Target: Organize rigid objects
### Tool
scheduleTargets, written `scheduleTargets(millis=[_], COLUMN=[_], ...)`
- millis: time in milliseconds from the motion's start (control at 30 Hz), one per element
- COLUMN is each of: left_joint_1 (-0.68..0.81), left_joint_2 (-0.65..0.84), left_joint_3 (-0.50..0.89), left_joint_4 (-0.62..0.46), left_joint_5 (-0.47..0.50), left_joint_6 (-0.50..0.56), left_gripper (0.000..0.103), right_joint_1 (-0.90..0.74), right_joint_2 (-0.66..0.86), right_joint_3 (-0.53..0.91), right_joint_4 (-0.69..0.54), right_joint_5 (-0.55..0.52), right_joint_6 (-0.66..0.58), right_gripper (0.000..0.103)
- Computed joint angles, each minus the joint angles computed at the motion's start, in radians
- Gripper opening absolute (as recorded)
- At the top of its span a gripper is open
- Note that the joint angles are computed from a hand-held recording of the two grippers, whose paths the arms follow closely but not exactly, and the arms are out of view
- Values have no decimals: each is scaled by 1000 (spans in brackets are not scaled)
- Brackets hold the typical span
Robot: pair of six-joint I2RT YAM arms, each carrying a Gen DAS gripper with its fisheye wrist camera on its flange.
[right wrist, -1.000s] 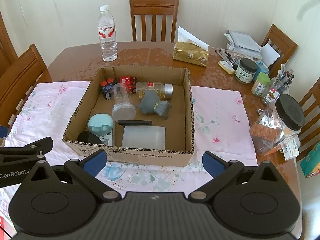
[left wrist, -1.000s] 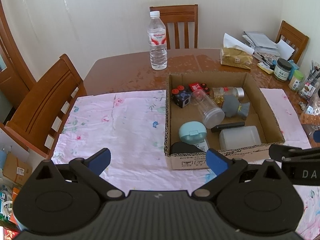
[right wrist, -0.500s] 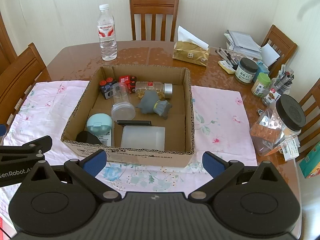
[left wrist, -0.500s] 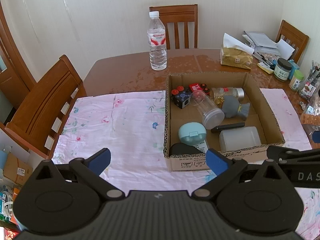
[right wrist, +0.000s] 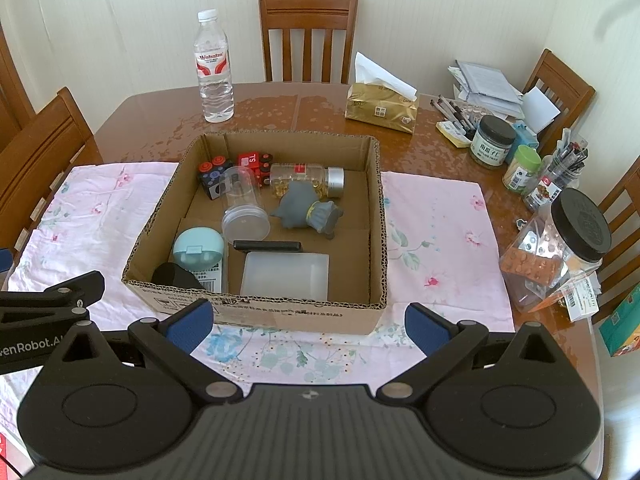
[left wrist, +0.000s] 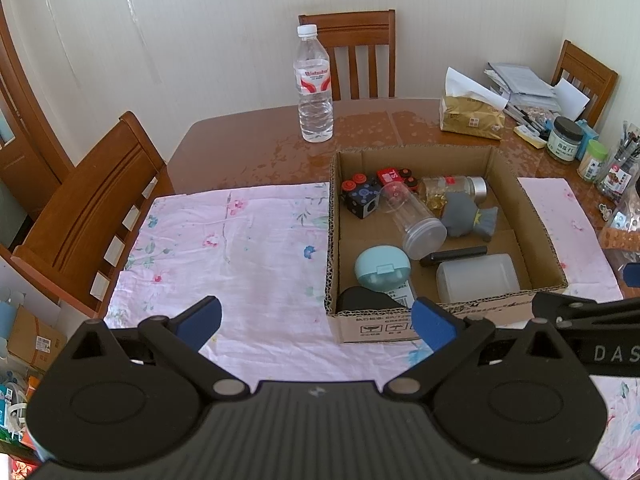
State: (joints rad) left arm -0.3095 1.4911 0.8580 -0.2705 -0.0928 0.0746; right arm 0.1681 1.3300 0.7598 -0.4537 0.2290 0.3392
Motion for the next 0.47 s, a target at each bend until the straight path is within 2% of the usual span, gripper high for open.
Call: scheduleTargets(millis=[467], left_joint_1=[-5], left_joint_2=[-6], left_joint_3=[0], left_joint_4=[-5], left_joint_5=[-5], left_joint_6=[-5], left_gripper=[101], right_joint_1=[4], right_joint_2=[-27], right_joint_3=[-19], right_joint_4=[1], right_joint_5=[2], right_joint_6=[6], right_gripper=[103])
